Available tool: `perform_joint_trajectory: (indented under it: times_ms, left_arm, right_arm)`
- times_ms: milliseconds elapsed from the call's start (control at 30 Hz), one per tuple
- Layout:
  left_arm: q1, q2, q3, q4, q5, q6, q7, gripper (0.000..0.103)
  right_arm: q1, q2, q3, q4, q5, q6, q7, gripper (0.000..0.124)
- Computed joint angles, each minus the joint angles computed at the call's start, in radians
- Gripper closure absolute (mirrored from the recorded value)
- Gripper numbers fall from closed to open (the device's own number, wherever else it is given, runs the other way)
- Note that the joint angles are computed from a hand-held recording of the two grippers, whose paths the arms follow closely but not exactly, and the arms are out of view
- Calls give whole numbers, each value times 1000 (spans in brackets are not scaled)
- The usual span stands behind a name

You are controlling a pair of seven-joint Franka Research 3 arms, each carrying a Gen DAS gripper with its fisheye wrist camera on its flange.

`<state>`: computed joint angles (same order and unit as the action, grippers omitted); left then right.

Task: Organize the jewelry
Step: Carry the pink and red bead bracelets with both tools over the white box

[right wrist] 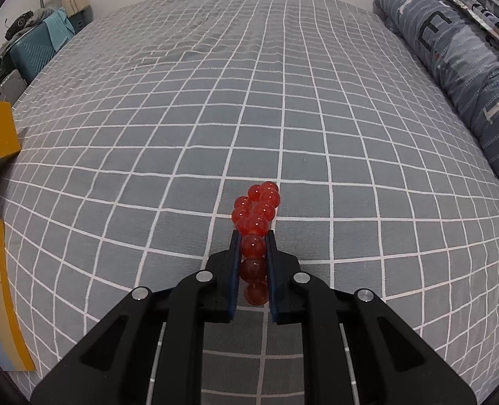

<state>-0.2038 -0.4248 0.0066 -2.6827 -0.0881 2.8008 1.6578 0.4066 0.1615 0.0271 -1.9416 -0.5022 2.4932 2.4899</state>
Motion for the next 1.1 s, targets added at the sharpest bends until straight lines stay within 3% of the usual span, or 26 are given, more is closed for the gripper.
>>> perform_joint_trajectory:
  times_ms: [600, 733, 1100]
  left_arm:
    - [82, -30, -19, 77, 85, -47, -108, 92]
    - [129, -25, -42, 104, 139, -60, -153, 92]
    - [164, -48, -8, 161, 163, -118, -169, 91]
  right_arm:
    - [-8, -87, 43, -29, -13, 16, -12, 111]
    - [-6, -106, 55, -30, -21, 15, -10, 111]
    - [10, -132, 94, -10, -38, -4, -15, 111]
